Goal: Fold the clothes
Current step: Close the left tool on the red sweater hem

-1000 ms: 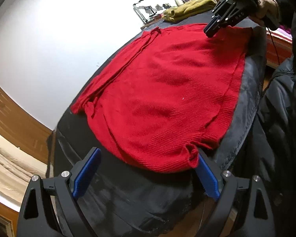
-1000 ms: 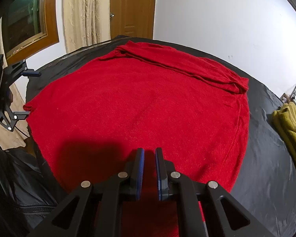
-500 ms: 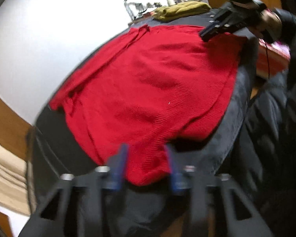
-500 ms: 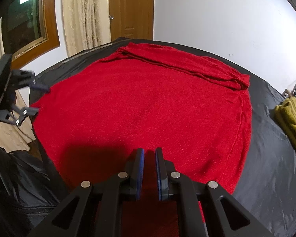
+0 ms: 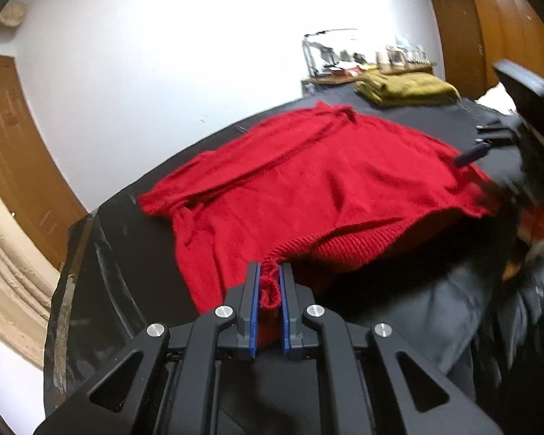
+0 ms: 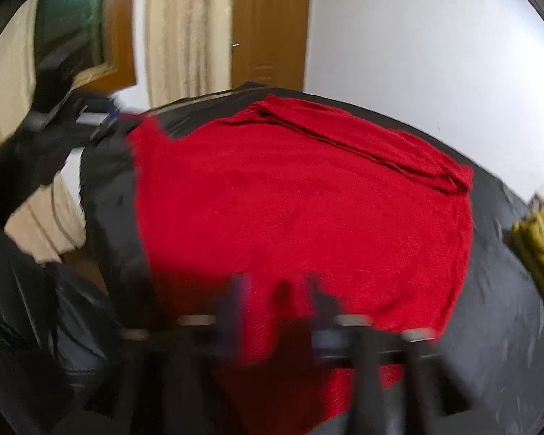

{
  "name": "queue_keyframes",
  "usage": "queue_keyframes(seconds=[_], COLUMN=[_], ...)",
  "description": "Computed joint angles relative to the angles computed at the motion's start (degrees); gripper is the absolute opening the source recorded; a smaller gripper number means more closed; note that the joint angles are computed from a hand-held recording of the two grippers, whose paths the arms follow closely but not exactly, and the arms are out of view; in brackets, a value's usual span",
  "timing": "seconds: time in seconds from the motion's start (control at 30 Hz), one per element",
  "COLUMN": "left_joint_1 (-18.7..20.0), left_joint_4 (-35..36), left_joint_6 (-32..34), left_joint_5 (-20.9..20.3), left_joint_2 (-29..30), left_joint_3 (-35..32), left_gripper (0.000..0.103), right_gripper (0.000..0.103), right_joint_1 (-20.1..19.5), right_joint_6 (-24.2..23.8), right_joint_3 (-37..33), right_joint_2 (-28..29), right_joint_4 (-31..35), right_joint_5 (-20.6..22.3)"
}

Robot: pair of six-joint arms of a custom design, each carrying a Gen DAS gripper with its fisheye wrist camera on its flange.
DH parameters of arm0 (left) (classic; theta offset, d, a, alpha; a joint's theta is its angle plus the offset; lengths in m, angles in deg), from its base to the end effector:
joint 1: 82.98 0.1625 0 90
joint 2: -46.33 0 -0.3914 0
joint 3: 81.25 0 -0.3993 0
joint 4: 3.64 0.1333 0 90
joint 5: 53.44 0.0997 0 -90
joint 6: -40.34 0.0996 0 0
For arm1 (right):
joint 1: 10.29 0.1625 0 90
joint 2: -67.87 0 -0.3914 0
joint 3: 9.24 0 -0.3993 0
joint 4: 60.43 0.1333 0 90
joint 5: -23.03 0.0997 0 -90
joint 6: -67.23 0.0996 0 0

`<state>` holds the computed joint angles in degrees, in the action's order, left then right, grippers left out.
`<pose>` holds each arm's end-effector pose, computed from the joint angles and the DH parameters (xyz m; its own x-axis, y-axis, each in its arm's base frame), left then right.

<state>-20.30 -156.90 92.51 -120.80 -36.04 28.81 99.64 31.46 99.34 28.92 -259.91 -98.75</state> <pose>-0.0954 -0.5586 0.3481 -0.2711 0.7086 -0.6515 0.9578 0.2658 -0.1095 0.2717 -0.5122 0.0331 -0.5888 -0.3996 0.7026 -0.7467 0.6017 -0.2836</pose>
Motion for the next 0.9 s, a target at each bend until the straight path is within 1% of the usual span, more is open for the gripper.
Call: queue_keyframes(seconds=[0.03, 0.07, 0.13, 0.2, 0.27, 0.4, 0.53, 0.57, 0.6, 0.63, 0.67, 0.73, 0.77, 0.83, 0.9], left_joint_1=[0.1, 0.1, 0.3, 0.3, 0.3, -0.2, -0.4, -0.4, -0.4, -0.4, -0.5, -0.8, -0.9, -0.8, -0.5], left_joint_4=[-0.4, -0.6, -0.9, -1.2, -1.6, -3.2, -2.7, -2.7, -2.6, -2.5, -2.5, -4.0, -5.1, -5.1, -3.9], left_joint_6=[-0.5, -0.9, -1.9, -2.5, -2.8, -2.1, -2.8, -3.1, -3.3, -3.5, -3.7, -3.9, -3.9, -5.4, -7.2], left_joint_5=[-0.1, -0.1, -0.2, -1.1, -2.0, -2.5, -3.3, -3.6, -3.9, -4.3, -4.7, -4.9, -4.7, -4.8, -5.3], left_joint_2=[0.4, 0.9, 1.6, 1.6, 1.5, 1.1, 1.1, 1.2, 1.2, 1.2, 1.2, 1.4, 1.5, 1.9, 2.4], left_joint_3=[-0.4, -0.9, -1.9, -2.4, -2.9, -2.8, -3.2, -3.3, -3.3, -3.3, -3.3, -3.1, -3.0, -3.9, -5.2], left_gripper=[0.011, 0.011, 0.011, 0.011, 0.011, 0.011, 0.011, 0.011, 0.011, 0.011, 0.011, 0.011, 0.011, 0.009, 0.008], right_gripper=[0.086, 0.086, 0.086, 0.086, 0.086, 0.086, 0.085, 0.079, 0.069, 0.047, 0.040, 0.036, 0.031, 0.023, 0.021], right_joint_1=[0.1, 0.3, 0.5, 0.9, 1.4, 2.3, 1.6, 1.4, 1.3, 1.3, 1.3, 1.4, 1.6, 2.0, 2.3], right_joint_6=[-0.7, -1.2, -0.1, 0.3, -1.0, -2.7, -2.6, -2.4, -2.2, -2.1, -2.0, -2.1, -3.2, -5.4, -7.8], right_joint_3=[0.2, 0.3, -0.1, -0.8, -2.1, -6.8, -6.3, -5.8, -5.1, -4.9, -4.7, -4.3, -4.4, -4.7, -5.0], right_joint_2=[0.3, 0.5, 0.5, 0.9, 2.3, 7.4, 7.6, 7.3, 6.9, 6.7, 6.5, 6.3, 6.6, 7.2, 7.7], right_joint_4=[-0.2, -0.1, 1.8, 3.2, 2.5, -0.7, -5.1, -6.5, -8.0, -8.8, -9.6, -11.4, -12.9, -16.1, -19.2], right_joint_5=[1.4, 2.6, 3.6, 3.8, 1.8, -8.6, -12.7, -13.1, -13.9, -14.6, -15.2, -16.5, -17.0, -18.0, -18.9])
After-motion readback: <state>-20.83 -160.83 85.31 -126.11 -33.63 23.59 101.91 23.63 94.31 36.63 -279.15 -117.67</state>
